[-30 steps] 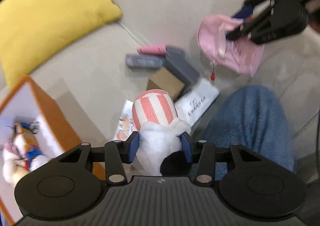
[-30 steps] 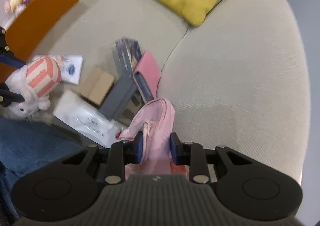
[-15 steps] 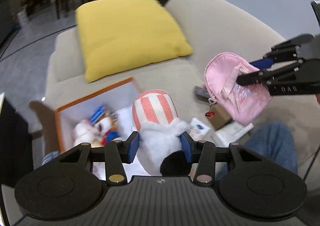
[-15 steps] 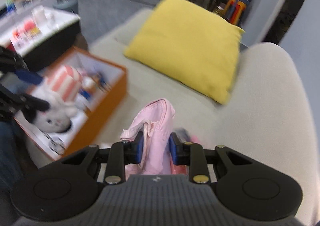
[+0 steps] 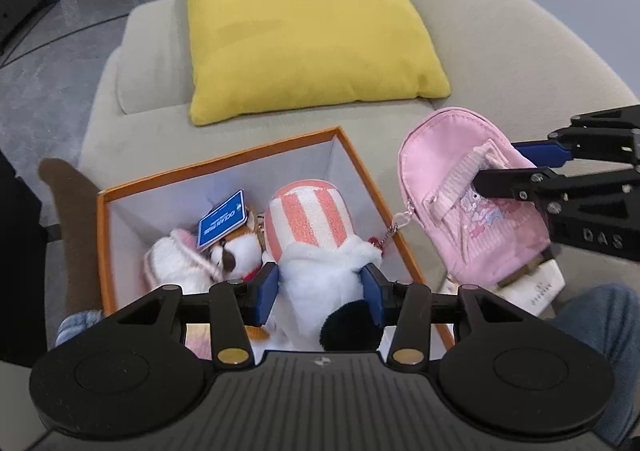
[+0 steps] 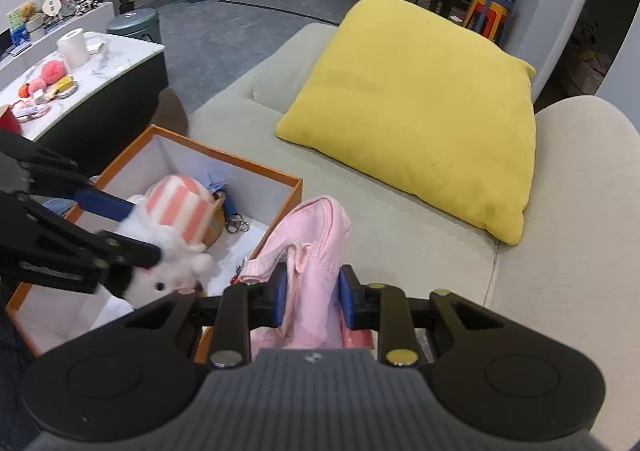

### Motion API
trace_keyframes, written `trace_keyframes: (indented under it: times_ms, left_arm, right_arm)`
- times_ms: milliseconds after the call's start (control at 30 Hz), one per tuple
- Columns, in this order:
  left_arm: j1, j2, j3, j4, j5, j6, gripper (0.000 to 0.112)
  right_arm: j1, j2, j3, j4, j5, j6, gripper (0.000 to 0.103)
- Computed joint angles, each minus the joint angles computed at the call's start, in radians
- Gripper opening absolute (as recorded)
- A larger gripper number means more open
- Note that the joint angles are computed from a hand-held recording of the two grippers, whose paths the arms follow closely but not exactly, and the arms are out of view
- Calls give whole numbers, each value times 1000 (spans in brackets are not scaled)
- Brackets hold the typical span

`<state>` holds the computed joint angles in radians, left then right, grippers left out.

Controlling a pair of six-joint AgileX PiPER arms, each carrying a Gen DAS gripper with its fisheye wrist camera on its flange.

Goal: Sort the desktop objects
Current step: 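Carry the white plush and pink backpack over the orange box and lower them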

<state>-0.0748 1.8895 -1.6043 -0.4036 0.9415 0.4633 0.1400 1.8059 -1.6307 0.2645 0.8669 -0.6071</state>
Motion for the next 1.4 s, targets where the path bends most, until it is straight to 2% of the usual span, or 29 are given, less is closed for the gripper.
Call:
trace_keyframes:
  times_ms: [233, 467, 633, 700, 933, 1067, 1200, 1267, 1300, 1333, 1400]
  left_arm:
    - [-15, 165, -141, -4, 14, 4, 52]
    - [-32, 243, -185, -11, -29, -14, 53]
    - [-37, 221, -155, -10, -50, -4, 56]
    - [-29, 173, -111, -15, -68, 10, 56]
    - [48, 11, -37, -90, 6, 38, 57]
    - [90, -27, -31, -121, 20, 19, 57]
    - [108, -17, -36, -131, 32, 6, 57]
    - [115, 2, -39, -144, 47, 8, 55]
    - [115, 8, -34, -145, 51, 6, 50]
    - [114, 24, -35, -143, 55, 9, 41]
    - [113, 57, -35, -143, 50, 4, 37]
  right_arm:
    - [16, 86, -56, 5, -45, 18, 28]
    - [32, 107, -83, -8, -71, 21, 28]
    - [39, 93, -62, -6, -99, 21, 28]
    - [40, 76, -48, 9, -110, 18, 28]
    - [65, 5, 4, 83, -118, -15, 28]
    - [134, -30, 113, 55, -215, -5, 28]
    - [223, -16, 179, -109, -337, 130, 28]
    - [245, 8, 174, -154, -340, 170, 30]
    - [248, 16, 168, -162, -332, 176, 31]
    - [249, 21, 163, -167, -324, 178, 33]
    - [242, 30, 139, -158, -288, 157, 34]
